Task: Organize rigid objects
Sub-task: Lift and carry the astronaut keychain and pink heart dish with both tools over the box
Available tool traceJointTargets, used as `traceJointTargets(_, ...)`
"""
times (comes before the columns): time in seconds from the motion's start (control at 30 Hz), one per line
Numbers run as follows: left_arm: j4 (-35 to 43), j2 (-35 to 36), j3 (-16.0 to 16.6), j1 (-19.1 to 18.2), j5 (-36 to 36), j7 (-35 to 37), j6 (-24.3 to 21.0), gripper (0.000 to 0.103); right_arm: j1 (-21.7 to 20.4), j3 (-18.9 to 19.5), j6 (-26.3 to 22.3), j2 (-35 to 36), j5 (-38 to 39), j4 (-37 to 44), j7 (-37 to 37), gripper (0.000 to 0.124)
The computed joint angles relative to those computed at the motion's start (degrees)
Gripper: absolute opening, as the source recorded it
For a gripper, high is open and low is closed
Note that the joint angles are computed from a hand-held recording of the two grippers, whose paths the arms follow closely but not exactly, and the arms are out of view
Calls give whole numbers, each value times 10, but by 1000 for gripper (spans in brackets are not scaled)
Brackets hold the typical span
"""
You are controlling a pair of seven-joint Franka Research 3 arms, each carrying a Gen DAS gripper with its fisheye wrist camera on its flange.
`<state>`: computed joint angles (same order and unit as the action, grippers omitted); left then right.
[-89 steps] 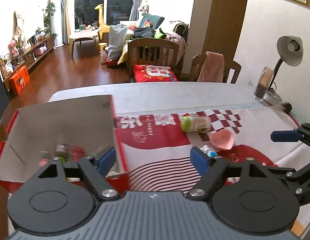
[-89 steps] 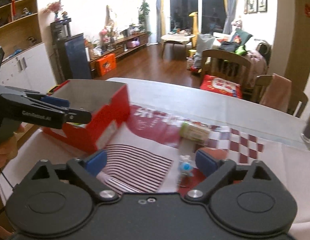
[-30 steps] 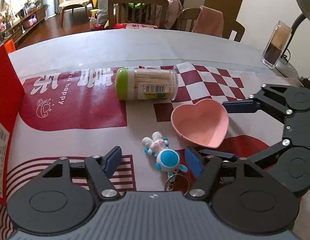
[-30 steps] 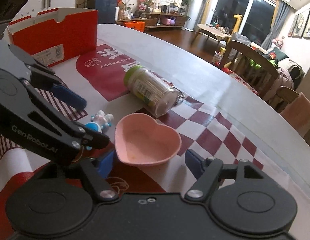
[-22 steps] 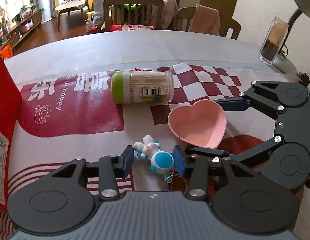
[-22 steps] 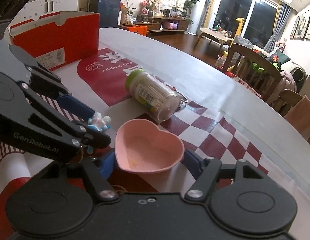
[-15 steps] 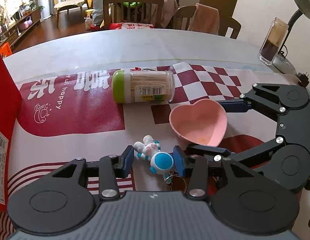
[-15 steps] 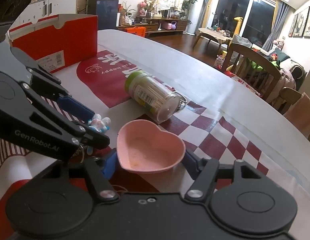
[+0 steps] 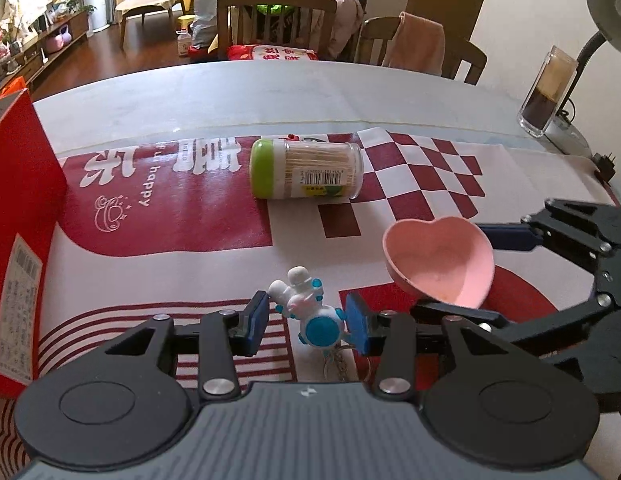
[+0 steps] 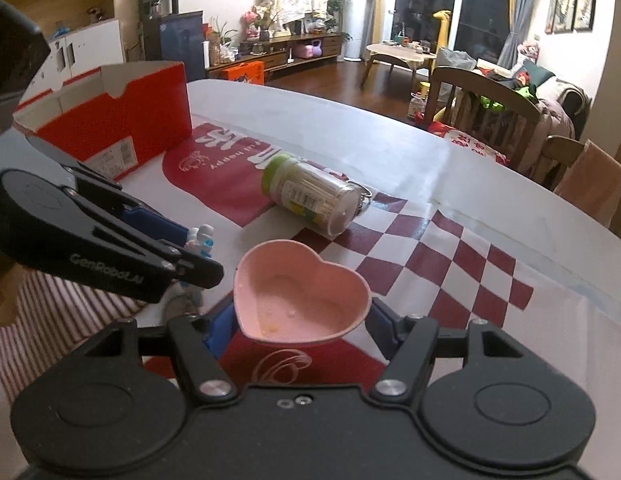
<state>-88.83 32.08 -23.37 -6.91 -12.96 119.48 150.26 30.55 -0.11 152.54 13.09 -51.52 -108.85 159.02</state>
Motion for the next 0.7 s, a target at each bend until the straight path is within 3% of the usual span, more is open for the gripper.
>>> traceJointTargets(0.33,-39,-39,-9,29,-43,24,-2,41,21,20,-64,-11,9,22,43,67)
traceJointTargets(0.43,-47,-51,-11,38,-64,36,-9,28,25,25,-79,-12,16,31,56,67)
traceJointTargets(0.7,-69,-78,-6,54,-115,85,-14,23,42,34,-119,-3,11,64,68,67)
